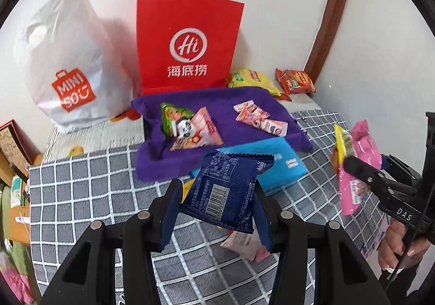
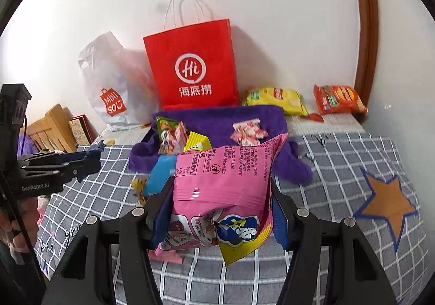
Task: Organize snacks
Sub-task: 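Carry the pink bag with the right tool while the left carries the blue packet to the towel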
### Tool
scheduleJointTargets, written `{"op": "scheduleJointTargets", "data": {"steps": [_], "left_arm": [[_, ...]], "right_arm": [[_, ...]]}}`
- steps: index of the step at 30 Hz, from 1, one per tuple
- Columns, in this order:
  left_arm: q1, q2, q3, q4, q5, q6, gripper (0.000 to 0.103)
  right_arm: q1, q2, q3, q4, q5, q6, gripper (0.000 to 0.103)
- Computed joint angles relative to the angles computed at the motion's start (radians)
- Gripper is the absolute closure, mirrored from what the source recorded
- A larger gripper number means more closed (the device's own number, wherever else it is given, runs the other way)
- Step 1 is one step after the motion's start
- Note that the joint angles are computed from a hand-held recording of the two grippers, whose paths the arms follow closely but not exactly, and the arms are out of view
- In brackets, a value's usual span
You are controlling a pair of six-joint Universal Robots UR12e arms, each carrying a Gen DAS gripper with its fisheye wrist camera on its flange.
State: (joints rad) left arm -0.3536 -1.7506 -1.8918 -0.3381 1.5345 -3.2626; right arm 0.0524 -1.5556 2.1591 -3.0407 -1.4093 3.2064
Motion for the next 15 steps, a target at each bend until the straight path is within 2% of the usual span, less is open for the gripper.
{"op": "scheduleJointTargets", "data": {"steps": [5,15], "left_arm": [[-0.009,-0.019,0.033,0.003,0.001,-0.011,0.056],[-0.010,-0.057,0.092,0.008,0.008,-0.032,0.056]], "right_arm": [[-0.009,0.019,-0.044,0.037,0.031,-0.009,0.042],[-0.008,0.068,-0.134,0.072,0.038,-0.072,0.042]]}}
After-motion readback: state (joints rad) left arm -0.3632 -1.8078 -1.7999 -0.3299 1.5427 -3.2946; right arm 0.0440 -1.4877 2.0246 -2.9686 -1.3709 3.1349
